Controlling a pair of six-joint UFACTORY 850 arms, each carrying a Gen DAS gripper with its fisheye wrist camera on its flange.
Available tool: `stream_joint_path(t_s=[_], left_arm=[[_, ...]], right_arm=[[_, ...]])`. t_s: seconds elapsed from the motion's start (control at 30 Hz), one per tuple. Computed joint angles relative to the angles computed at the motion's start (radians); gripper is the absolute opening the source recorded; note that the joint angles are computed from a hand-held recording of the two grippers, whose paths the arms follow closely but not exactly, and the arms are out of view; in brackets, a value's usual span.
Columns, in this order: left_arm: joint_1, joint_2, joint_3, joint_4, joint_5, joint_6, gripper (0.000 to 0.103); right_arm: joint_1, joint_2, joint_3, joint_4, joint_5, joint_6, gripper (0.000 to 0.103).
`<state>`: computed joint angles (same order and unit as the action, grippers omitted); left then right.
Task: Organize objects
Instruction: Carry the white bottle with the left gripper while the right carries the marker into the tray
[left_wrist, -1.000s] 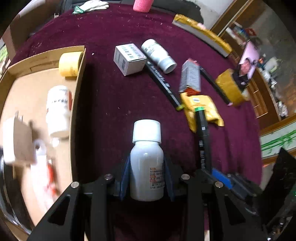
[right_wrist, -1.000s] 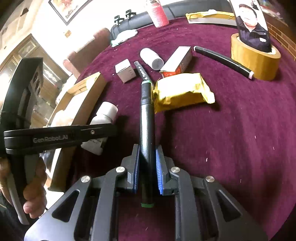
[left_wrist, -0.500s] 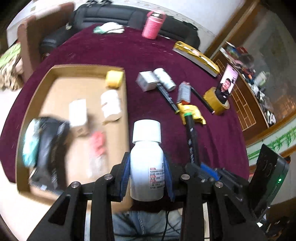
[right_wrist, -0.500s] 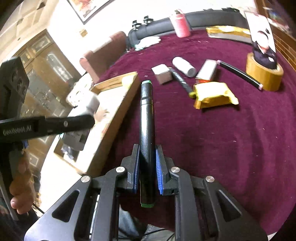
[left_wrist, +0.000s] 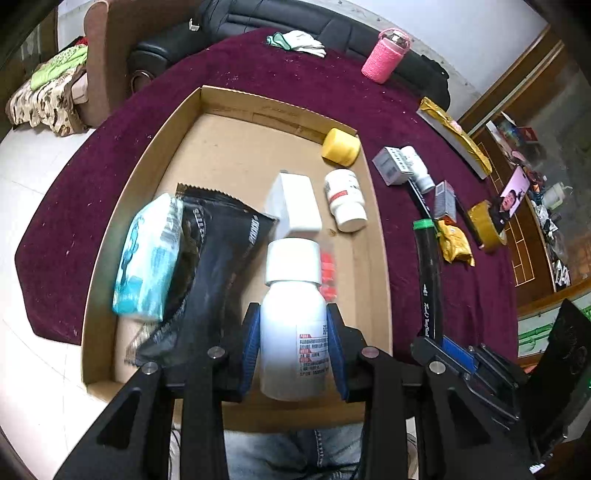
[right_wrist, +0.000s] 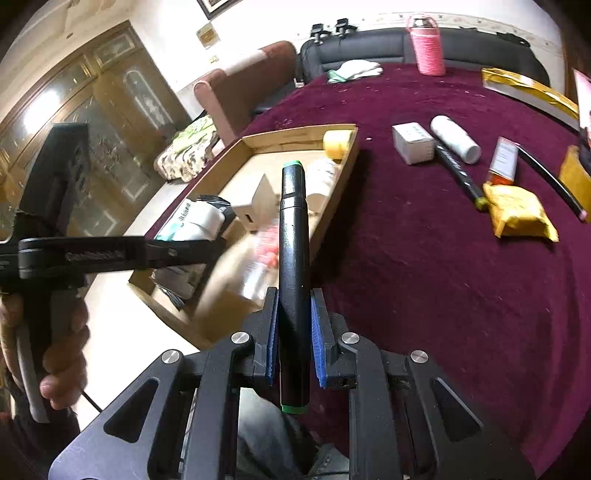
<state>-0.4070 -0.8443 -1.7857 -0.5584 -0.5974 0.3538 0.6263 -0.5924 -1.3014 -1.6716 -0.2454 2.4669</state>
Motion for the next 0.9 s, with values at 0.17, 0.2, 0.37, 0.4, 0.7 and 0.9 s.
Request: stream_joint_path(t_s=[0.17, 0.2, 0.37, 0.4, 0.7, 0.9], left_arm=[[0.013, -0.067, -0.091, 0.023, -0.049, -0.032, 0.034], [0.016, -0.078, -0.107, 0.022, -0.058, -0.030, 0.034], [0.025, -0.113, -0.165, 0.072, -0.065, -0.085, 0.033], [0.026, -0.122, -0.179, 0.068, -0.074, -0.080, 0.033], [0.024, -0.177, -0.258, 0.085, -0.116, -0.091, 0.034], [0.018, -0.182, -0.264, 0.110, -0.116, -0.103, 0.034]], right_arm=[[-0.026, -0.055, -0.092, 0.159, 0.045, -0.189, 0.016], [-0.027, -0.066, -0.109, 0.211, 0.049, -0.246, 0.016], [-0.037, -0.115, -0.188, 0.454, 0.042, -0.509, 0.016], [-0.042, -0.129, -0.209, 0.522, 0.037, -0.576, 0.016], [-0.074, -0.218, -0.354, 0.892, -0.013, -0.974, 0.011], [-0.077, -0.259, -0.421, 0.957, -0.044, -1.055, 0.011]])
